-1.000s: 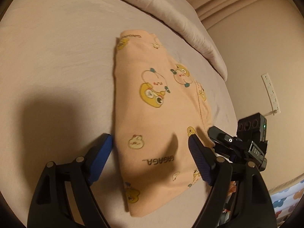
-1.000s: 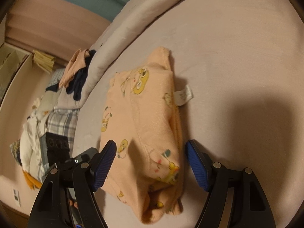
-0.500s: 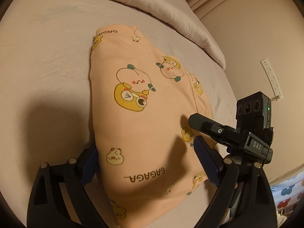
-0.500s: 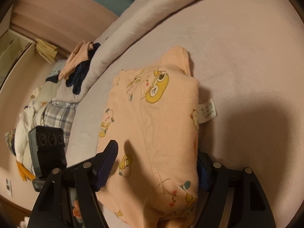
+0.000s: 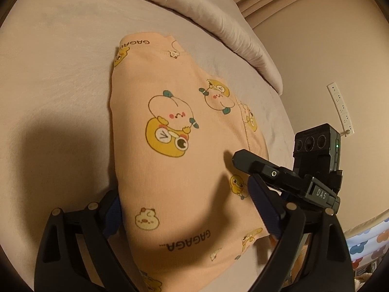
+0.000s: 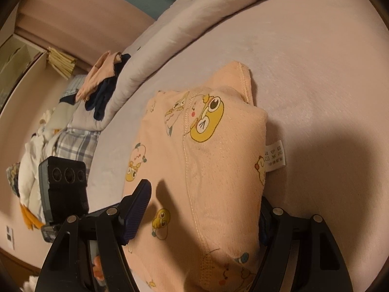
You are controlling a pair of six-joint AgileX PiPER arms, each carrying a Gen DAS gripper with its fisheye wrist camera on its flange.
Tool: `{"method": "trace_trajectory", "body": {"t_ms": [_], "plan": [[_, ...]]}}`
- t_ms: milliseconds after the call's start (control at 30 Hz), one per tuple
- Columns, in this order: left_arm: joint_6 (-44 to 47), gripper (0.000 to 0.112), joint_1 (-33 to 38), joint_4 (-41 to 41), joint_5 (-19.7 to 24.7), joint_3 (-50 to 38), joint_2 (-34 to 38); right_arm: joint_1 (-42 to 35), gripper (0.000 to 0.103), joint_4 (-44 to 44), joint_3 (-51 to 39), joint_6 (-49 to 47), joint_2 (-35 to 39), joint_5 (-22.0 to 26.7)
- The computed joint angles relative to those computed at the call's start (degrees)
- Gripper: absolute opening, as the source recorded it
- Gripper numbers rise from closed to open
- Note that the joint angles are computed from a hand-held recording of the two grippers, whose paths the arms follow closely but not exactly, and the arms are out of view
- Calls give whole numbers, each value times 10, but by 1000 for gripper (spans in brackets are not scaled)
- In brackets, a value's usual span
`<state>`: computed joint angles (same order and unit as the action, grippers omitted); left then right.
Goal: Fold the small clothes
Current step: 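Lower the right gripper onto the bundle's end and close on it, then lift the bundle end with the right gripper and fold it over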
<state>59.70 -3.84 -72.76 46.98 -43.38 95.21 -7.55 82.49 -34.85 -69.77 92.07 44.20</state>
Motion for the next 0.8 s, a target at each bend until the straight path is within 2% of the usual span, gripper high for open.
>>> {"method": "trace_trajectory", "body": {"t_ms": [67, 167, 333, 433, 600, 800], "plan": [[-2, 91, -1, -2, -1, -1, 2, 4, 73, 1, 0, -1, -1, -7], [-11, 83, -1, 2, -8, 0, -2, 6, 72, 6, 5, -6, -5, -10], [-18, 57, 27, 5, -2, 10, -1, 4, 60, 6, 13, -5, -12, -23], [-28, 53, 29, 15, -6, 9, -2, 8, 57, 10, 16, -2, -17, -34], [-56, 49, 14, 41, -32, 7, -13, 61, 49, -9, 21, 28, -47, -111], [-86, 46, 0, 73, -55, 3, -24, 91, 44, -21, 26, 53, -68, -155]]}}
